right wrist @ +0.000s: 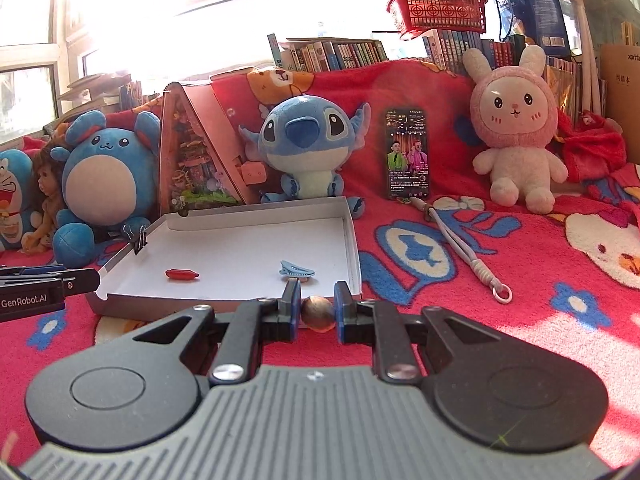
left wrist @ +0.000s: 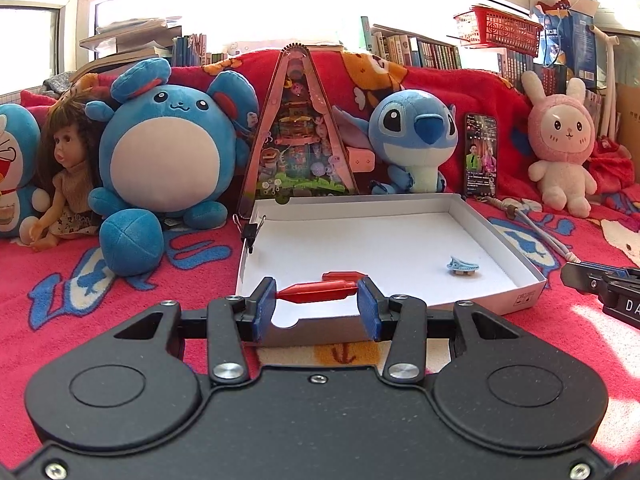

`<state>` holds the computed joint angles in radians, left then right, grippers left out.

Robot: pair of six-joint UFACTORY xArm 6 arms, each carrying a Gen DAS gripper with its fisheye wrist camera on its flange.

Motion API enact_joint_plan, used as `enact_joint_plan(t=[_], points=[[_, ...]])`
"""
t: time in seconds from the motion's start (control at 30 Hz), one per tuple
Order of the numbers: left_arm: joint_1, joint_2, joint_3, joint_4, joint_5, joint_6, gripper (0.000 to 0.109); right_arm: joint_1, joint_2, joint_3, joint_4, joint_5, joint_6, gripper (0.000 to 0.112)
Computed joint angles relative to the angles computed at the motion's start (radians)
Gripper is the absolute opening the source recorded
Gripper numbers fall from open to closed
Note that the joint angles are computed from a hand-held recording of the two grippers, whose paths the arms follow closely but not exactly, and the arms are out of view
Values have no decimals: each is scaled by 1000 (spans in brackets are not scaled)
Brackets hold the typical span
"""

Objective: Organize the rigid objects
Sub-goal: 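Carry the red crayon and brown nut over the white box with both tools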

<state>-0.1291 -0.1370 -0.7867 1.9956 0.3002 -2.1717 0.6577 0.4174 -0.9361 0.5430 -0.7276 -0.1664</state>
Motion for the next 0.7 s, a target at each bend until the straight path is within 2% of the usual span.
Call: enact_joint_plan(t=[0.23,0.47,0.6,0.7], points=[[48,97,-124,-16,-101,14,42,-22,32,-72,-46,38,-29,21],[97,204,-256,-26,-205,42,42,-60,45,-130,-116,107,4,21],[138,268,-302,-291,-261,307,42,-84,57,-179,-143,167,7,21],[156,306,-308,-560,-283,559,42,-100,71,-230,-154,230,9,22]])
